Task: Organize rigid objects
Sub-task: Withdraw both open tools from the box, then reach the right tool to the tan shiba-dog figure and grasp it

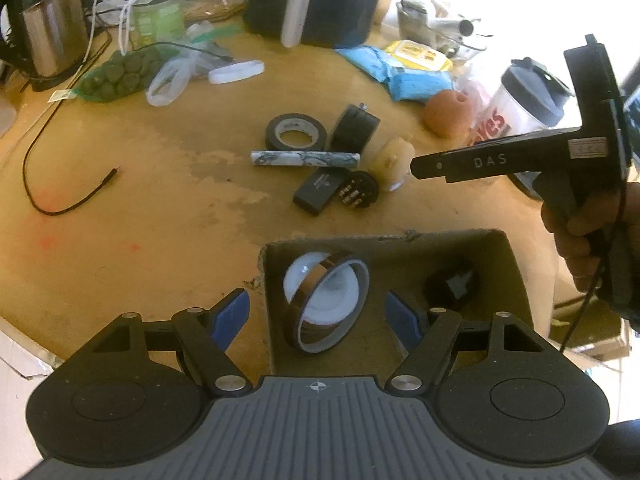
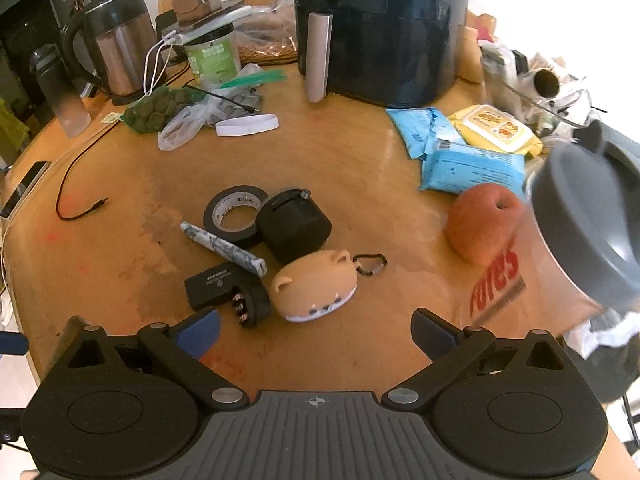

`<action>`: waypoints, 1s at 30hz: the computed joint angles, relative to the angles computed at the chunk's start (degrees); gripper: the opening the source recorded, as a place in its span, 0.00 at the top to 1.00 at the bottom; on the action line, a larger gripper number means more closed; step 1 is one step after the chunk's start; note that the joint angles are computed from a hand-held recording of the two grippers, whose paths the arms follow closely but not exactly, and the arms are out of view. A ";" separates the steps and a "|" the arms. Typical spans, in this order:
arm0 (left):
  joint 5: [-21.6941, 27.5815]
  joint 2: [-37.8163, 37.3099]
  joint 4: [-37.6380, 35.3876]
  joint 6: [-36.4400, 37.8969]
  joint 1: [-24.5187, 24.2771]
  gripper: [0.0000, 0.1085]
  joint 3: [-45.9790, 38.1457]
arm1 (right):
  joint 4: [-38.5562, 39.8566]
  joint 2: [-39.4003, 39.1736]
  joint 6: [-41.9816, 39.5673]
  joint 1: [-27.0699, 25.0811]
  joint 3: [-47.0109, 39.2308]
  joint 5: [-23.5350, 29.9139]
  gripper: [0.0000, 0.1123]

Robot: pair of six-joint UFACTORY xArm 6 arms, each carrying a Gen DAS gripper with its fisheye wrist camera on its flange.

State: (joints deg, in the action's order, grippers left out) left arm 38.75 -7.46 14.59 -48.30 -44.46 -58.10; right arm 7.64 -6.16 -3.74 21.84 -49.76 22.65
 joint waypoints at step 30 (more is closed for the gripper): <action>5.21 -7.24 8.25 -16.72 1.10 0.32 4.98 | 17.37 18.50 18.05 -2.84 -15.35 6.24 0.52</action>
State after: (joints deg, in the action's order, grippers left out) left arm 43.95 -14.71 22.84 -65.02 -43.36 -53.12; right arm 25.01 12.34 14.31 19.00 -65.11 28.89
